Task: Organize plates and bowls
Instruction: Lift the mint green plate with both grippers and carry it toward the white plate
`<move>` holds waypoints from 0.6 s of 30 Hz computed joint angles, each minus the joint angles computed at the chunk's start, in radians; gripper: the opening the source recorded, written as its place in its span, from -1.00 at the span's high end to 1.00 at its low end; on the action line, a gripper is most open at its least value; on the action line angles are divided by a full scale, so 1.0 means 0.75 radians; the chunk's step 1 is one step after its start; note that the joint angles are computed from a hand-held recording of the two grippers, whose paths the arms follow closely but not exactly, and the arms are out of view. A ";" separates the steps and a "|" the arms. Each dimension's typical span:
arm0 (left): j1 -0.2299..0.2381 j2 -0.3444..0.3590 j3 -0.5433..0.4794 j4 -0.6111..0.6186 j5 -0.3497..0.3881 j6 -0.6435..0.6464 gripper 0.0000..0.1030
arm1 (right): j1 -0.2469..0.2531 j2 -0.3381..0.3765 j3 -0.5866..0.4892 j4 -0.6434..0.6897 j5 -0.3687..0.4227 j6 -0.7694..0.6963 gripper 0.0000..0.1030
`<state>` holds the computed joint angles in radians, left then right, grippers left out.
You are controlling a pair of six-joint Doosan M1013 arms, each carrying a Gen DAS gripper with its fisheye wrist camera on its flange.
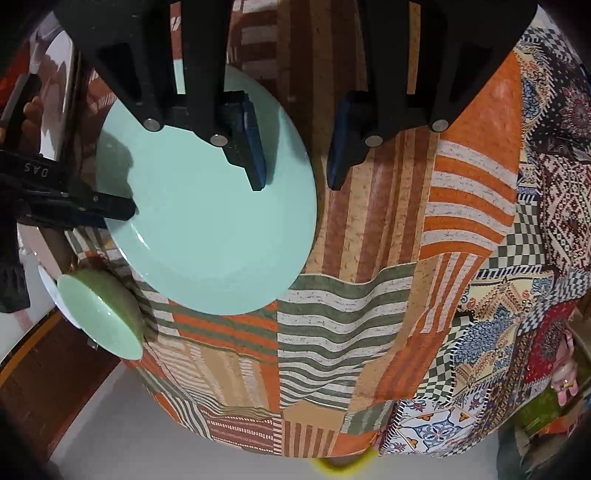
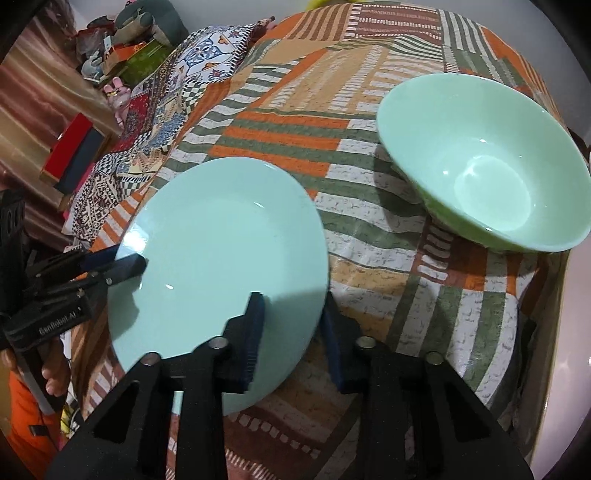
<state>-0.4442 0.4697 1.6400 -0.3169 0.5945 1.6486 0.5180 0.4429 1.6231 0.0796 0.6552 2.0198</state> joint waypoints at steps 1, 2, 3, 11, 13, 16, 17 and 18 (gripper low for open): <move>-0.001 0.002 -0.001 -0.006 -0.007 0.012 0.36 | -0.003 -0.002 0.003 0.008 -0.005 0.004 0.58; -0.003 0.004 -0.003 -0.011 -0.008 0.020 0.39 | -0.006 -0.005 0.008 0.019 -0.008 0.002 0.59; -0.005 0.005 -0.006 -0.015 -0.003 0.025 0.44 | -0.006 -0.006 0.007 0.025 -0.006 0.003 0.59; -0.007 -0.012 -0.001 0.031 -0.001 -0.059 0.44 | 0.010 -0.020 0.010 0.012 -0.022 0.037 0.59; -0.010 -0.031 0.015 0.043 -0.018 -0.070 0.44 | 0.018 -0.030 0.014 -0.004 -0.033 0.047 0.59; -0.017 -0.074 0.046 0.063 -0.055 -0.087 0.44 | 0.025 -0.055 0.031 -0.016 -0.065 0.062 0.59; -0.018 -0.084 0.054 0.065 -0.063 -0.087 0.44 | 0.028 -0.064 0.036 -0.024 -0.076 0.072 0.59; -0.022 -0.098 0.062 0.075 -0.073 -0.094 0.44 | 0.031 -0.075 0.043 -0.035 -0.090 0.085 0.59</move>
<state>-0.4609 0.3961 1.6863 -0.2609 0.5400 1.5780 0.5412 0.3868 1.6556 0.0535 0.5880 2.0835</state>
